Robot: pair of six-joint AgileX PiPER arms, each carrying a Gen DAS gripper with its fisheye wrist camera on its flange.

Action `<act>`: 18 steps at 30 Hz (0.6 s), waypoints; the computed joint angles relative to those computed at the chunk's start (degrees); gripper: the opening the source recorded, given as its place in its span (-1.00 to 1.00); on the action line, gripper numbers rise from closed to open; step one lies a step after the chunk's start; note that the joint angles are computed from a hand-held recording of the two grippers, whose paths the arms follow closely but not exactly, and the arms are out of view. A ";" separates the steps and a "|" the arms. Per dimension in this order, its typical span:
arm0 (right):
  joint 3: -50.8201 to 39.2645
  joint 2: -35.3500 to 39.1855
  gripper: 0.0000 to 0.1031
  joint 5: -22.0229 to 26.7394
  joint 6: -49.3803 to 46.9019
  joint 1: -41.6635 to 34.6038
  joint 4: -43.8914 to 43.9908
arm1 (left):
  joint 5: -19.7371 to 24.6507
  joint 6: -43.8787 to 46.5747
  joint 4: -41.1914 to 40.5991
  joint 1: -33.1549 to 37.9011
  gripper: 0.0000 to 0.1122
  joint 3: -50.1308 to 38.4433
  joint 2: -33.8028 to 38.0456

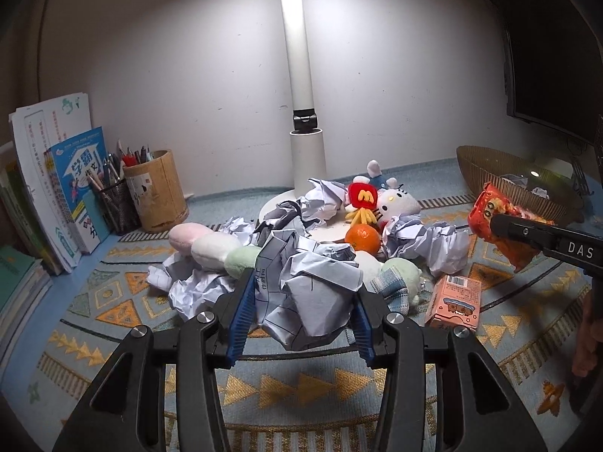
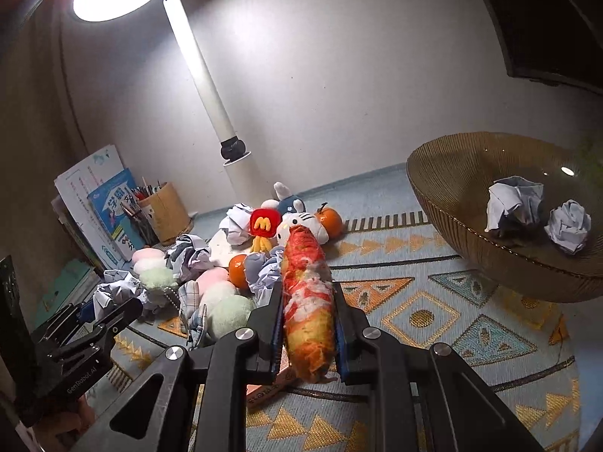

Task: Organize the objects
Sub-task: 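Carry the snack bag and paper to the glass bowl and release both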

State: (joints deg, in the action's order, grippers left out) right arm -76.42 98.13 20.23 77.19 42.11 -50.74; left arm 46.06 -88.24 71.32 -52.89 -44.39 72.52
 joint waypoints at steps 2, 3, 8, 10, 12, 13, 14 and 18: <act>-0.44 0.24 -0.60 0.26 -1.15 0.31 0.37 | -1.01 0.98 -0.91 0.81 -0.23 -0.24 0.23; -0.40 0.21 -0.60 0.05 -1.49 0.33 0.47 | -1.13 1.35 -1.51 1.17 -0.23 -0.43 0.37; 2.65 -1.82 -0.60 -3.37 3.67 -0.83 -3.33 | -3.16 2.95 -2.51 2.19 -0.23 -0.28 -0.13; 2.78 -3.57 -0.60 -2.43 -1.93 -1.73 1.57 | -2.95 2.98 -2.37 0.91 -0.23 -1.64 0.09; 2.63 -6.59 -0.60 -2.01 -8.66 -3.63 6.16 | -3.72 4.21 -3.88 -0.19 -0.23 -5.86 1.20; 1.81 -8.10 -0.60 -1.38 -13.66 -5.08 10.34 | -3.61 5.06 -4.16 -1.08 -0.23 -9.09 2.66; 0.47 -9.40 -0.60 0.00 -19.08 -6.84 15.12 | -2.89 6.86 -4.73 -2.14 -0.23 -13.17 4.86; -5.77 -12.46 -0.60 5.40 -38.23 -14.89 30.45 | -4.47 20.91 -14.00 -3.86 -0.23 -33.31 16.14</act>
State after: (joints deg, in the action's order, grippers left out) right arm -82.18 85.67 25.63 38.96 27.22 -20.29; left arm 41.59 -67.32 57.32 -56.75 -77.70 88.66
